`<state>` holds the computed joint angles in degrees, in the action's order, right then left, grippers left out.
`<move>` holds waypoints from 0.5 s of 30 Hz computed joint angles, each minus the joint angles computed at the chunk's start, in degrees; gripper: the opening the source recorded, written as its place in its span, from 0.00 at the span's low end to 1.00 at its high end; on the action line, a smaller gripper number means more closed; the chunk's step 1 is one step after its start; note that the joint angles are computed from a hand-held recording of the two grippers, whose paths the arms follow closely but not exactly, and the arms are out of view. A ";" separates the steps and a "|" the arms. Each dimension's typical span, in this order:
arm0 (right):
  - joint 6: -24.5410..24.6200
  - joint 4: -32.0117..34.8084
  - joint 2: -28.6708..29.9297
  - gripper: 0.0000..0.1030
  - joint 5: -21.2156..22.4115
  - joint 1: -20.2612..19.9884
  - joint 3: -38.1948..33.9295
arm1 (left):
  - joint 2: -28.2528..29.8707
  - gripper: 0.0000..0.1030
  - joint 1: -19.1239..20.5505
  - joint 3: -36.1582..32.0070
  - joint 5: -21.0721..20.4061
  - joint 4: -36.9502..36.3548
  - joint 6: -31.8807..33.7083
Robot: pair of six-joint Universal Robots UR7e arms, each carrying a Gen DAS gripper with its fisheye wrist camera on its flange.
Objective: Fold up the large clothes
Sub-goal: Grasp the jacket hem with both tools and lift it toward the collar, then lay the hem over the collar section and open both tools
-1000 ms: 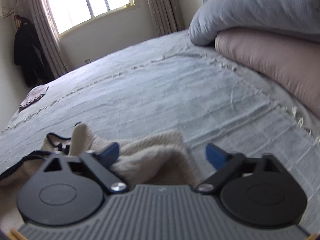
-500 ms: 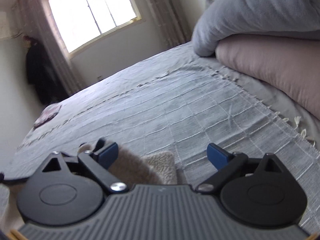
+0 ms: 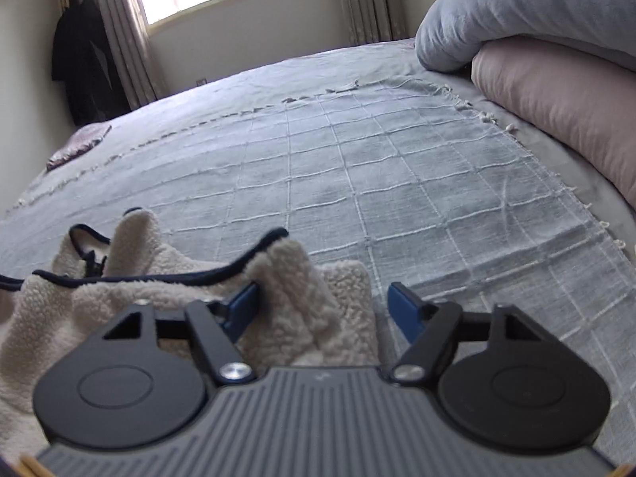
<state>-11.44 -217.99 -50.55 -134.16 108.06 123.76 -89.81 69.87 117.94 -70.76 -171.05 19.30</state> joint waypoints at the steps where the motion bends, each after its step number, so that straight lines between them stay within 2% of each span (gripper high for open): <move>1: -0.53 -0.10 0.58 0.57 0.02 -0.04 -0.68 | 0.56 0.96 -0.08 -0.50 0.90 1.09 0.20; 3: -1.17 -0.13 1.60 0.44 0.32 -0.06 -1.75 | 1.98 0.95 0.16 -1.55 2.32 3.94 0.61; 4: -1.32 0.21 1.92 0.31 0.42 0.05 -2.04 | 2.74 0.93 0.47 -2.20 2.72 6.01 -0.04; 5: -2.18 0.13 2.38 0.21 0.36 0.33 -2.32 | 3.33 0.85 0.64 -2.56 3.04 7.69 -1.05; 6: -4.25 -0.72 3.49 0.18 -1.00 1.14 -3.19 | 3.73 0.44 0.55 -2.47 3.21 8.22 -1.86; 7: -6.53 -2.13 4.60 0.14 -2.56 1.97 -3.89 | 3.98 0.15 0.04 -2.28 4.19 8.91 -3.14; 8: -9.94 -4.53 6.08 0.13 -4.42 3.02 -4.98 | 4.09 0.13 -0.95 -1.17 5.85 7.21 -3.97; 11: -21.41 -14.10 9.92 0.11 -8.32 5.93 -9.31 | 4.21 0.12 -4.74 2.61 9.72 -4.88 -0.56; 13: -26.80 -18.74 11.36 0.11 -9.06 7.23 -12.95 | 5.83 0.12 -6.21 2.65 11.25 -12.94 2.33; 15: -34.25 -24.97 13.83 0.11 -8.51 7.91 -17.94 | 9.48 0.12 -6.93 1.42 13.18 -22.43 7.24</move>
<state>-45.68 -242.95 -36.73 -142.68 115.97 105.82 -80.33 62.93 119.36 -57.58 -193.49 26.54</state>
